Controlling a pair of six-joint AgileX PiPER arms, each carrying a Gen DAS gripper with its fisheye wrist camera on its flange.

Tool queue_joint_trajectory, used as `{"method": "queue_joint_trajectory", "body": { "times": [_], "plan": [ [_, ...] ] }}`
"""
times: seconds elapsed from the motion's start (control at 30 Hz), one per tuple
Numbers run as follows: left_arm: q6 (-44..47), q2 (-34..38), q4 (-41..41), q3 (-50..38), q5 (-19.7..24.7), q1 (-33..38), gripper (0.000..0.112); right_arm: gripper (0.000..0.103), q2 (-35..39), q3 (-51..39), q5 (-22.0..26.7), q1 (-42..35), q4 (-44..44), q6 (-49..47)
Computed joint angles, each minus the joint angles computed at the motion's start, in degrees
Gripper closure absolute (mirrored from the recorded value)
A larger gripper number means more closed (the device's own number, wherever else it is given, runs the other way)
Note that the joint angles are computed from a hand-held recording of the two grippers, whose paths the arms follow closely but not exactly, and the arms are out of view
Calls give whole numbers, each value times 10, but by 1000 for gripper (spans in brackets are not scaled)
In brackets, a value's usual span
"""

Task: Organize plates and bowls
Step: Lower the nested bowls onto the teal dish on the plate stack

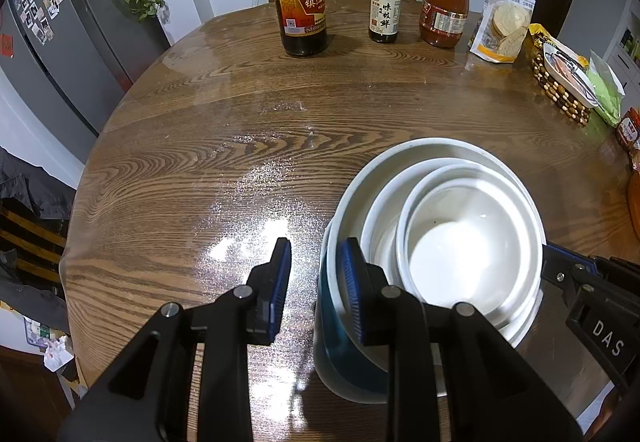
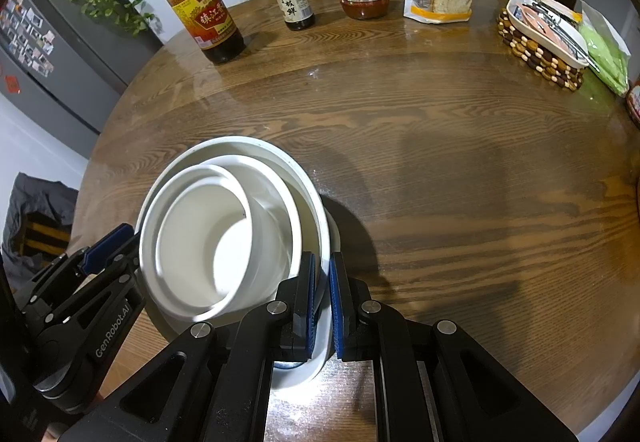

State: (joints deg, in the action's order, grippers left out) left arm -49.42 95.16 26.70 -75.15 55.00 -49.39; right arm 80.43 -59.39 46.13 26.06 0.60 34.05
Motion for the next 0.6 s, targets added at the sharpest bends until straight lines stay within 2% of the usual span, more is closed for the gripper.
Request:
{"method": "queue_joint_trajectory", "body": {
  "times": [0.6],
  "plan": [
    [-4, 0, 3, 0, 2, -1, 83, 92, 1, -1, 3, 0, -2, 1]
  ]
}}
